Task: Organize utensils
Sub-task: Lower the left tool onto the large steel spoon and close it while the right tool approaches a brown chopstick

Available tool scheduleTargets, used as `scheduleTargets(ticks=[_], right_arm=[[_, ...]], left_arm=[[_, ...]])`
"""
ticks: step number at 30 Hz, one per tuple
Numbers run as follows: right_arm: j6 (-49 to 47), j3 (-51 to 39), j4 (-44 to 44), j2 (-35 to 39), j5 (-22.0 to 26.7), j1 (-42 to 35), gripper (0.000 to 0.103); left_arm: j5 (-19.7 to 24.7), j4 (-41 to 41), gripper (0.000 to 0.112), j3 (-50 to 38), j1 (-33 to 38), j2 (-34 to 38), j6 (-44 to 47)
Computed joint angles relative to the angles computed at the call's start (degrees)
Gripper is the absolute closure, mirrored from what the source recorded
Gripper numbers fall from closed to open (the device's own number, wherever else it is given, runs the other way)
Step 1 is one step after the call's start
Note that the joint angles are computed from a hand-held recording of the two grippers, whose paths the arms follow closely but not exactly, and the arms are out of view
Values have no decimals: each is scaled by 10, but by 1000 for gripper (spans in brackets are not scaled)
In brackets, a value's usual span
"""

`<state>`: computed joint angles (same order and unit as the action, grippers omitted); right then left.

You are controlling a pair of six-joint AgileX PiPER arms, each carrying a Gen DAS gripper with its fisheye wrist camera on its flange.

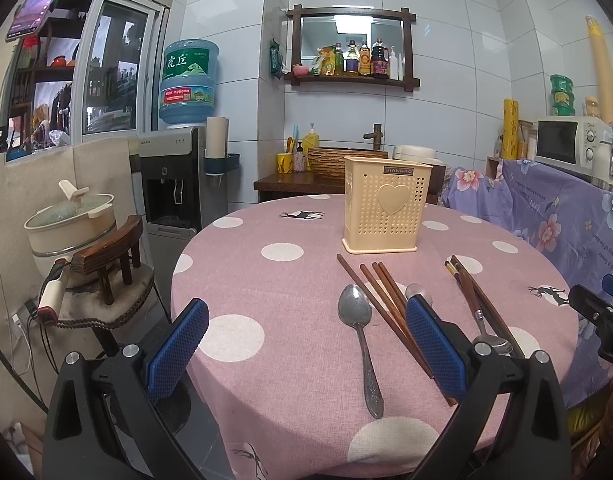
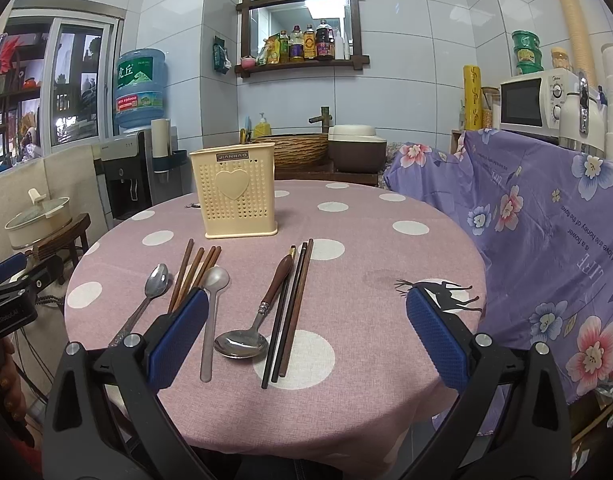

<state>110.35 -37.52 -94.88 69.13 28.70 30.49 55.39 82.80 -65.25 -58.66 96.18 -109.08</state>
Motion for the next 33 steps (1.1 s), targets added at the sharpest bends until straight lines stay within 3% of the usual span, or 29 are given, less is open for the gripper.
scheduleTargets(ticks=[12, 18, 22, 27, 31, 33], right_arm=[[-19, -2, 14, 8, -5, -10, 5], [-103, -33, 83, 29, -45, -53, 5], [-248, -82, 213, 62, -76, -97, 5], [-533, -177, 472, 143, -105, -154, 5], [-762, -276, 697, 230, -81, -187, 14], [-813, -321, 746, 267, -46, -191, 22]], left_arm=[[-31, -29, 14, 3, 23, 2, 17], [-66, -92, 14, -29, 53, 13, 100], [-103, -153, 14, -71, 95, 27, 192], [-119, -307, 15, -183, 153, 78, 397], [-105, -358, 20, -252, 164, 124, 489], [-108, -374, 23, -264, 167, 135, 501]])
